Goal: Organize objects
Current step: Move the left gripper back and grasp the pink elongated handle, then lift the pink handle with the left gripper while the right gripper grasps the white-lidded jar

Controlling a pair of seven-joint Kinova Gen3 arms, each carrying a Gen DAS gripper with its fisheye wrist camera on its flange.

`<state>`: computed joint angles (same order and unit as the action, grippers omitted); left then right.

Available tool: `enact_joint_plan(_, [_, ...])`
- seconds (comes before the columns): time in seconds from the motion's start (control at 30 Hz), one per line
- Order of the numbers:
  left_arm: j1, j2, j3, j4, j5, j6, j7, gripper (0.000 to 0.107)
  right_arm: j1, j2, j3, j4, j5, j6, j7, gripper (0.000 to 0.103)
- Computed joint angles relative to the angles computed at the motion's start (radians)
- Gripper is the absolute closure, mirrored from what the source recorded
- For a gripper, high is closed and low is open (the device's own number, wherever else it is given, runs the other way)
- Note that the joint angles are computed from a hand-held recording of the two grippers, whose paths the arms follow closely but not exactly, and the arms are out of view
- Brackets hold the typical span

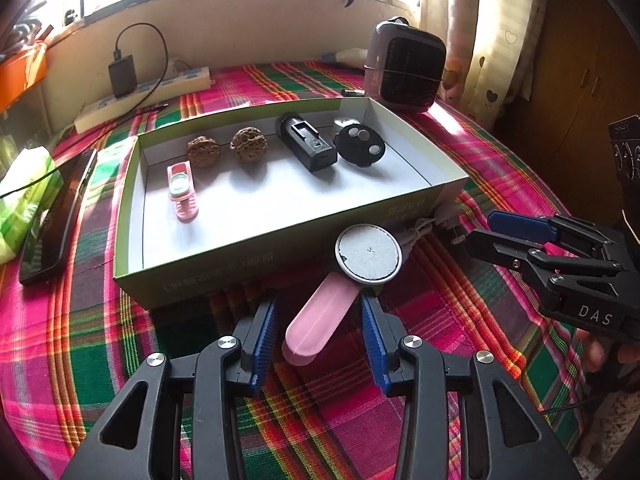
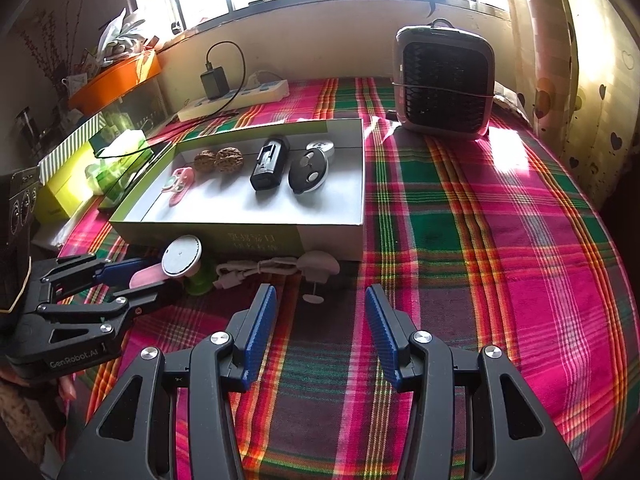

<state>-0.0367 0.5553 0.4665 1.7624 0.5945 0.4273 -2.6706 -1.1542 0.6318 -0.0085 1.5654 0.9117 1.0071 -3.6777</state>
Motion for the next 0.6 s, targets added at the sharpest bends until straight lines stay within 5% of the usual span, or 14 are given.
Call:
enact_joint_plan(0.2, [0.010,0.003,-0.009,-0.010,-0.004,0.006,0.009,0.070,0.004,0.009,-0.002,-0.017,-0.004,-0.007,0.021,0.055])
enact_joint_plan(0.6, [-0.008,0.000,0.006,0.016,0.002,-0.058,0.041,0.092,-0.002,0.025,0.009,-0.053,-0.010,-0.022,0.068,0.055])
